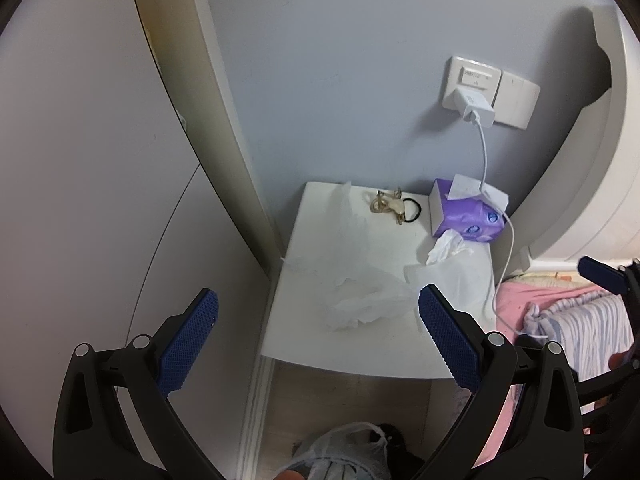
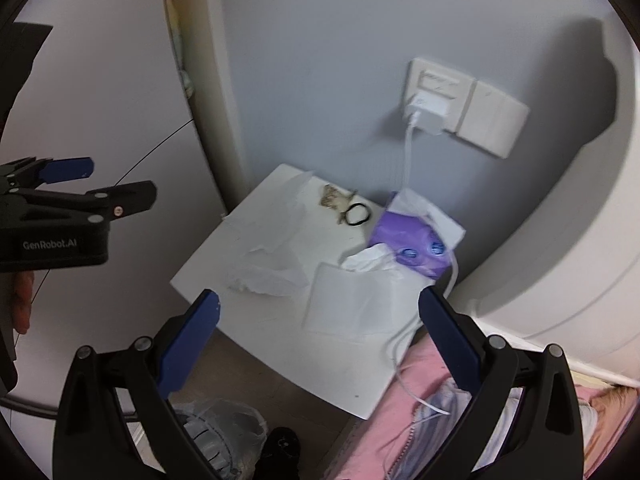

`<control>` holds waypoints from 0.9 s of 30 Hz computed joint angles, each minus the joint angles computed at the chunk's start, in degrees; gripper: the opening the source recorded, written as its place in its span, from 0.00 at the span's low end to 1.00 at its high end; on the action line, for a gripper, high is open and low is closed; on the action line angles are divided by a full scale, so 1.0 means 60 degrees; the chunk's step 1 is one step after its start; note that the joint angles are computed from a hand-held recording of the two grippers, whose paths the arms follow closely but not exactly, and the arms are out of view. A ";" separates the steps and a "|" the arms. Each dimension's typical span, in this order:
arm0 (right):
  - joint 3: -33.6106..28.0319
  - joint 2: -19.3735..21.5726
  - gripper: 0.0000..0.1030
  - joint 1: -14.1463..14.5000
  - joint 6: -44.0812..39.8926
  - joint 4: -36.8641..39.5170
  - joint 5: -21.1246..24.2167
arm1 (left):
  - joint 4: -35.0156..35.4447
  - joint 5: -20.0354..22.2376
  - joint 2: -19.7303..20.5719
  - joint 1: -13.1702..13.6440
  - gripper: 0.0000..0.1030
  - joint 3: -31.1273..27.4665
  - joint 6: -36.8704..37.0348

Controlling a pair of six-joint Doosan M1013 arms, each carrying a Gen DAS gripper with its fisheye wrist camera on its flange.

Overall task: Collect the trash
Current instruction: 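Lower the right tool over the crumpled white tissues on the nightstand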

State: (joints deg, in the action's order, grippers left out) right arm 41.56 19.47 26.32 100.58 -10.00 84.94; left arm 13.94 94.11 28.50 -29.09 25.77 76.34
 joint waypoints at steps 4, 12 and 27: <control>0.0176 0.0091 0.94 -0.0030 -0.0656 0.0450 -0.0253 | 0.0051 -0.0120 -0.0127 0.0015 0.95 0.0380 -0.0094; 0.0354 0.0401 0.94 -0.0102 -0.1635 0.0886 -0.0665 | -0.0188 -0.0445 -0.0240 0.0261 0.95 0.1204 -0.0302; 0.1440 0.0650 0.94 -0.0299 -0.3198 0.1495 -0.1795 | -0.0442 -0.1353 -0.0310 0.0561 0.95 0.2716 -0.0088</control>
